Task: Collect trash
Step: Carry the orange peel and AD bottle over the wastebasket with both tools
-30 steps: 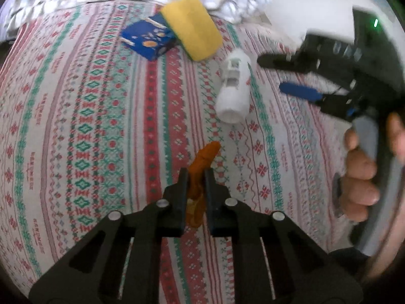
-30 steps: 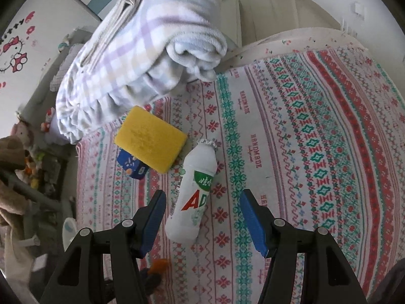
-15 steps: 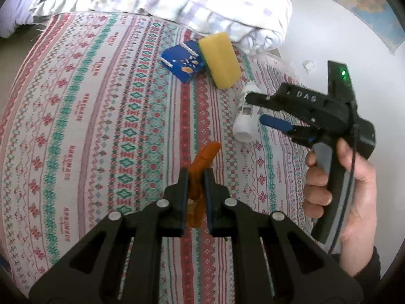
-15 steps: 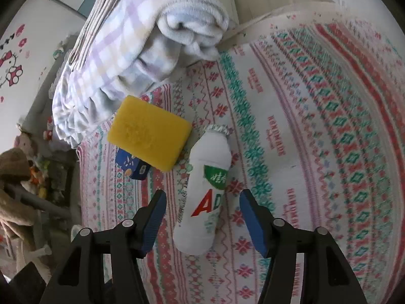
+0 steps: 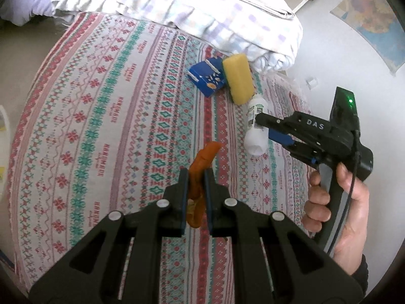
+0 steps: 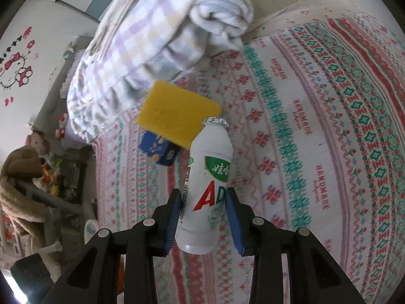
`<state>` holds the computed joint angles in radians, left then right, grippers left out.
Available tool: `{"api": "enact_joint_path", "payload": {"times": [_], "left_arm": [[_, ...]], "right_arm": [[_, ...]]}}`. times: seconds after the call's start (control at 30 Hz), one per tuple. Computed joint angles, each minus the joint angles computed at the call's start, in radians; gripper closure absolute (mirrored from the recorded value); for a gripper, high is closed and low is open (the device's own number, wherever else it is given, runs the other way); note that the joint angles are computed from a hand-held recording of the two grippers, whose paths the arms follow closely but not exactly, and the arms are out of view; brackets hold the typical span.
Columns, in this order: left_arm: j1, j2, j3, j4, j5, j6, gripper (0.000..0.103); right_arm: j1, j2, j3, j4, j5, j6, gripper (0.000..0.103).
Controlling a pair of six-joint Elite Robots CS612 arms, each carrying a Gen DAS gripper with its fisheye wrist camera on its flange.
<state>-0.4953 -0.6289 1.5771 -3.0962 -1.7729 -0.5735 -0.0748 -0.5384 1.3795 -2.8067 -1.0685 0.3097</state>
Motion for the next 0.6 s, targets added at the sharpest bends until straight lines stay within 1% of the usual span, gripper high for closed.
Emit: {"api": "enact_joint_path", "payload": {"times": [0.23,0.37,0.6], "left_arm": [[0.005,-0.018,0.028,-0.012,0.042,0.000,0.090],[0.004,-0.024,0.036,-0.010,0.074,0.011,0.090],[0.013,-0.031,0.046,-0.007,0.084,0.003,0.090]], "right_arm": [[0.025,-0.013,0.018,0.000,0.053,-0.060,0.067],[0.041,-0.018,0.023,0.001,0.067,-0.096,0.067],[0.060,-0.023,0.029,0.000,0.110,-0.140,0.067]]}}
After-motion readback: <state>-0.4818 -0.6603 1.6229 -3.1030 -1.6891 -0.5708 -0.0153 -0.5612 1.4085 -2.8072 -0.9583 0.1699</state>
